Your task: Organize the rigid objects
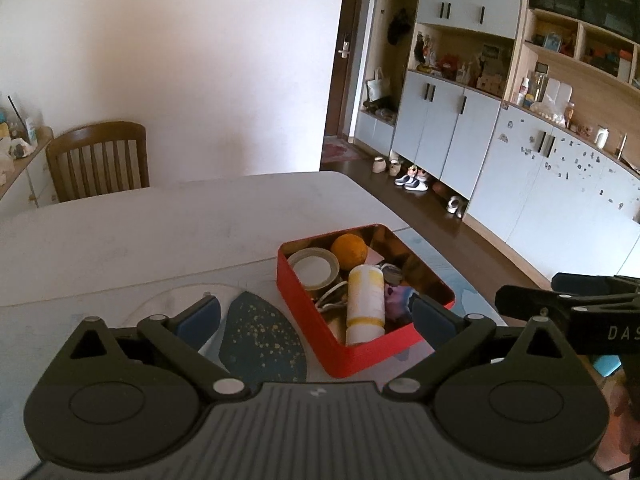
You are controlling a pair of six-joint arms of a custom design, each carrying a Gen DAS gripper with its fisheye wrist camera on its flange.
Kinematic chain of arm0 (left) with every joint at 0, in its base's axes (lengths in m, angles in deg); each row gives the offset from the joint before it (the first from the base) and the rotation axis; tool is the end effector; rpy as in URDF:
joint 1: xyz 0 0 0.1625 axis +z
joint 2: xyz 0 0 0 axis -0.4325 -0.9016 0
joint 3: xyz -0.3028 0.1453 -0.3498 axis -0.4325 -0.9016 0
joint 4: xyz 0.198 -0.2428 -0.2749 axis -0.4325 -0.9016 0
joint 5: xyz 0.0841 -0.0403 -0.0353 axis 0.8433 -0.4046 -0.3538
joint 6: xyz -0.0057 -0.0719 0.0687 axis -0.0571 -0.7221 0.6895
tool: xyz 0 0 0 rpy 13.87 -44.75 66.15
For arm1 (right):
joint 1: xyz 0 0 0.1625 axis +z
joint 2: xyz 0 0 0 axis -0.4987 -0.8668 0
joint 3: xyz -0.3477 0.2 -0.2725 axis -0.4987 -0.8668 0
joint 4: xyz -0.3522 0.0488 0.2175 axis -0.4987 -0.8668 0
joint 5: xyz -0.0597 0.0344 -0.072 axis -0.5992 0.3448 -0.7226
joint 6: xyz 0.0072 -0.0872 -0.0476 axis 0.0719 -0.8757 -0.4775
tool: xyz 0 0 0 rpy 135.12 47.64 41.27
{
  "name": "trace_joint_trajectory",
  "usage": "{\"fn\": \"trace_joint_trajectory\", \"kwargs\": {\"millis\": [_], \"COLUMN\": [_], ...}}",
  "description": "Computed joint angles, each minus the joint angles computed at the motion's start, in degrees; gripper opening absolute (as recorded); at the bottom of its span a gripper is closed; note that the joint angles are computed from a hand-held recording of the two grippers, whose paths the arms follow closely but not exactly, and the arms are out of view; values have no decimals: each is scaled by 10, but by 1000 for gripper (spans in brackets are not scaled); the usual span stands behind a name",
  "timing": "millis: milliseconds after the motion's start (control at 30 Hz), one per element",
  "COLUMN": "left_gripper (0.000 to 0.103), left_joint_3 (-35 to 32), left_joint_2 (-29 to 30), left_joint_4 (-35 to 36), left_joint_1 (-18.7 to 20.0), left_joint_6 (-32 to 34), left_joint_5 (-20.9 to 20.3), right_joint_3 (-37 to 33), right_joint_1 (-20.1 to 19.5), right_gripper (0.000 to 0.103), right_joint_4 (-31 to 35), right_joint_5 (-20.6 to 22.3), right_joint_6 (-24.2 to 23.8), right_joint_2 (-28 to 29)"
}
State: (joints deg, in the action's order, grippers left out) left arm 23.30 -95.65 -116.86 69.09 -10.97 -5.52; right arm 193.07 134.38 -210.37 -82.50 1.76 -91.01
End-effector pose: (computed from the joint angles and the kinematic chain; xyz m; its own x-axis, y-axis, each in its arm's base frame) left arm -0.3151 -0.5647 0.1584 -0.7135 0.4206 -0.5604 0.6895 0.5637 -0.4548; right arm 0.2038 -0.4916 0.2509 -0.8108 0.1223 0.5724 -0.4333 0.5321 -0.7274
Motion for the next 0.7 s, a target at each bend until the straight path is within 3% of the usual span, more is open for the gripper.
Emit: {"fn": "trace_joint_trajectory", "kwargs": {"millis": [300, 700], "left_gripper": [103, 103], "left_joint_3": [7, 9], "left_joint_2": [-1, 0], "left_joint_4": [2, 5], "left_joint_1": [-1, -3], "left_joint_6": [-9, -11], "left_joint_5": [-11, -16], "right_joint_3": [9, 11], "right_joint_1": [8, 11], "right_gripper": [103, 103], "right_joint_4": [-17, -21], "right_joint_5": [-42, -59], "right_joint_6": [30, 46], "right_joint_2": [12, 13]}}
